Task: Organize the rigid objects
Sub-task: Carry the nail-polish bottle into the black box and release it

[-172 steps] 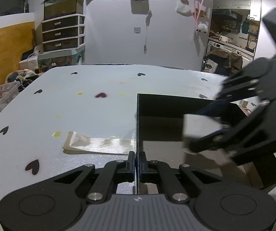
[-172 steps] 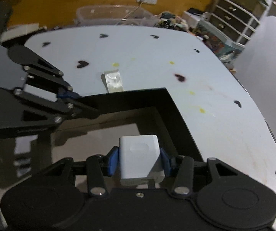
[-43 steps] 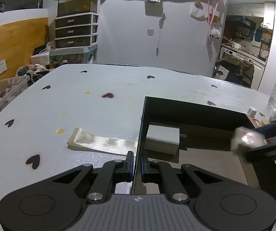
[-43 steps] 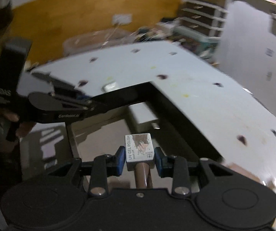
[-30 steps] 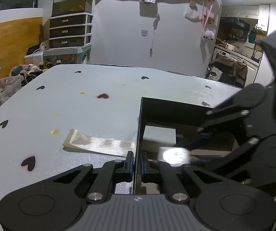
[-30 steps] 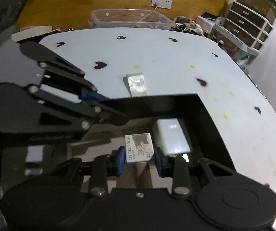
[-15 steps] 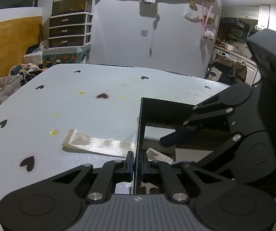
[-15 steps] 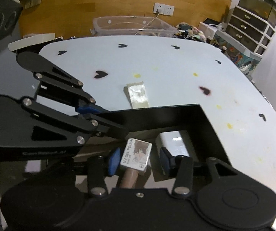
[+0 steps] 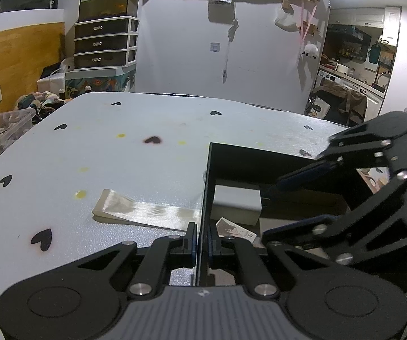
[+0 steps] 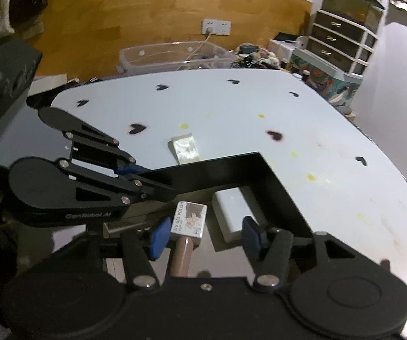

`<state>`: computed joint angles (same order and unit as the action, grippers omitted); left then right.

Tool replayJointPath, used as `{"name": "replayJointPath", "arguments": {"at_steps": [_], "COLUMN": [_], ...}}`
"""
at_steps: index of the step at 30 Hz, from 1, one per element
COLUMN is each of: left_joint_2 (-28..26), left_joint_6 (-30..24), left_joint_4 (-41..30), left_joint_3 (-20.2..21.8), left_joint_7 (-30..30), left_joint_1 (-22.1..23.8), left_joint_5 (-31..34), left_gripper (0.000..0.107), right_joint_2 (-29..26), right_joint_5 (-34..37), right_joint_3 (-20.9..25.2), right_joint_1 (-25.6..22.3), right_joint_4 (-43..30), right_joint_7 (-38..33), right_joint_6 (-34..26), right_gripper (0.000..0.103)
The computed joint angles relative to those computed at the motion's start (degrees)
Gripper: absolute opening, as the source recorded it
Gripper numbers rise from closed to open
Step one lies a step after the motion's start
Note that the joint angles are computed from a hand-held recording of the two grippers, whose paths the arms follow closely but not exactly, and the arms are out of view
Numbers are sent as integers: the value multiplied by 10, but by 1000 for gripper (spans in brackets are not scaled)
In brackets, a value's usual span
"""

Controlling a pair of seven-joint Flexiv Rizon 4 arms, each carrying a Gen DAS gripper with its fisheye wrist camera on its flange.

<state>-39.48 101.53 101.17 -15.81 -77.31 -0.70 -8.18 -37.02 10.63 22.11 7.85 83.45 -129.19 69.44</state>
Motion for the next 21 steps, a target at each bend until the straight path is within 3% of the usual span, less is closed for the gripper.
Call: {"name": "replayJointPath", "arguments": {"at_steps": [4,11,16,21], "left_joint_2": [2,3,5,6], "left_joint_6": [-4,-8,-13,-15], "left_joint_4": [-3,-6,-10,-11], "left_joint_3": [14,33,56,70], "left_joint_7": [-3,-7,-12,-17], "left_joint_1": [-13,-30,-50,-63], "left_joint_5": [-5,-13,-21,-26], "left_gripper": [7,7,7,7], "right_joint_2": [18,53,80,101], "right_joint_5": [20,44,52,48], "right_joint_3": [4,12,9,20], "right_joint_1": [-11,-33,-41,-64], "right_joint_4": [21,67,112,163], "right_joint_7": [10,29,63,98], "right_joint_6": [20,67,130,200], "right_gripper": [71,81,96,103]}}
